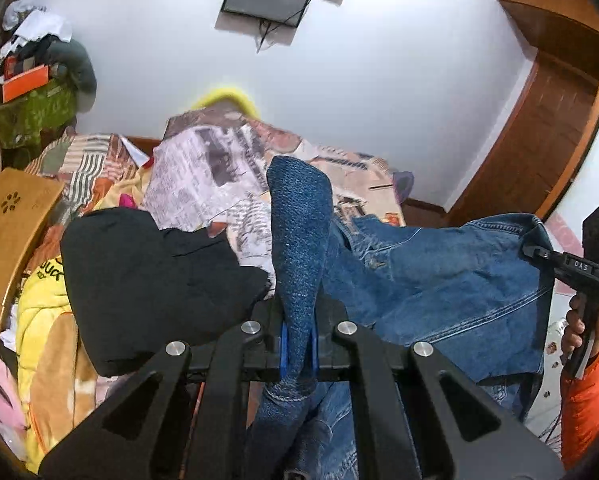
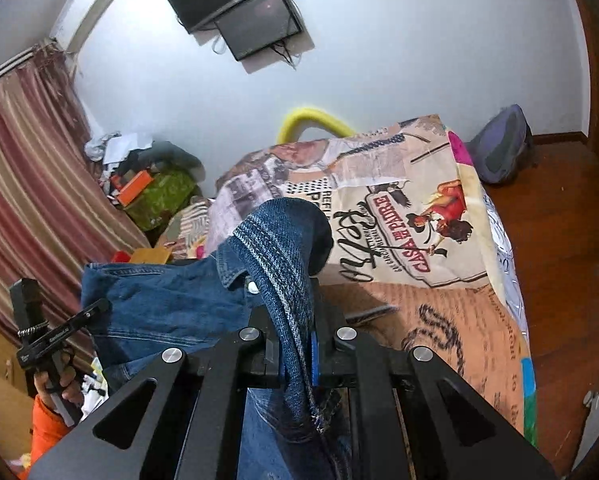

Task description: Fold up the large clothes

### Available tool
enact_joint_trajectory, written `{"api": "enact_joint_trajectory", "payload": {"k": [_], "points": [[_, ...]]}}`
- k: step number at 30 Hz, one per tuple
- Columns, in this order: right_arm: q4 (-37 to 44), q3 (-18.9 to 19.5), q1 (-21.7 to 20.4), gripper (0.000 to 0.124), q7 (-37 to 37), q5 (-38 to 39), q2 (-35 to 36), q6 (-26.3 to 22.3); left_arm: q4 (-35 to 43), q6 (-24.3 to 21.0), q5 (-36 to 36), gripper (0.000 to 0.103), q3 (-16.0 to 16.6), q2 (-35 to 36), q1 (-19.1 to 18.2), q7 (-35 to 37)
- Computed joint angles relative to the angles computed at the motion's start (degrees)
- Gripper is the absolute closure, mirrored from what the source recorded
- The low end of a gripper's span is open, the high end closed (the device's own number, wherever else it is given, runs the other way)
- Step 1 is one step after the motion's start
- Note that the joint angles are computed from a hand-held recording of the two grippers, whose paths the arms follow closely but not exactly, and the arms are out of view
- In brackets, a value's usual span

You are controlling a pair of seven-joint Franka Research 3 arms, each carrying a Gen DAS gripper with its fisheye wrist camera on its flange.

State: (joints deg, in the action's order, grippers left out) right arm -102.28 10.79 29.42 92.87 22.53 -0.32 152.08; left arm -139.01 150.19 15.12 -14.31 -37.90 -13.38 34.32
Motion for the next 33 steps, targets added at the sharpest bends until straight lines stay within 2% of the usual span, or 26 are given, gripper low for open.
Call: {"api": "enact_joint_trajectory", "payload": {"k": [4,10,14,17,23,25,27,30,33], "points": [[4.1,-0.7,-0.3,0.117,3.7,-4.1,5.5,-1.9,-1.3,1.0,-0.3,0.096,1.6,4.4,1.1,0.8],[7.5,-2.8,-0.4,0.117,9.8,-10.0,12.5,-4.3,-1.2,-0.8,1.9,0.096,1.5,10.8,4.5,0.0],[7.3,-3.4,-1.3,0.117,11.7,-9.5,14.8,-5.3,-4.3,3.3,-1.4,0.096,4.9,13.2,4.0,1.6],[6.5,-3.4,-1.9,0.117,11.9,-9.1,16.1,-5.8,-5.8,5.8,-3.0,0.094,5.6,14.8,4.5,2.0],[4.9,-3.4,-2.2,0.114,12.4,-8.0,16.3,-5.7,-7.2,6.9,-2.5,0.086,3.9,14.8,6.4,-1.0],[4.9,-4.2,-1.1,0.11,14.3,-11.1,16.0,-5.9,-6.7,5.4,-0.9,0.086,2.7,14.3,7.2,-2.4],[4.7,-5.3,0.4,0.11,16.9,-16.5,14.9,-7.2,-5.3,1.1,1.5,0.086,1.2,13.7,7.6,-3.1],[4.0,-5.5,1.0,0.11,18.2,-21.5,13.1,-9.2,-3.4,-5.4,3.3,0.084,0.6,13.0,6.3,-2.2],[1.2,-4.9,1.0,0.11,18.9,-24.8,9.3,-9.9,-3.3,-9.3,3.9,0.084,0.4,10.8,4.6,-1.4]]}}
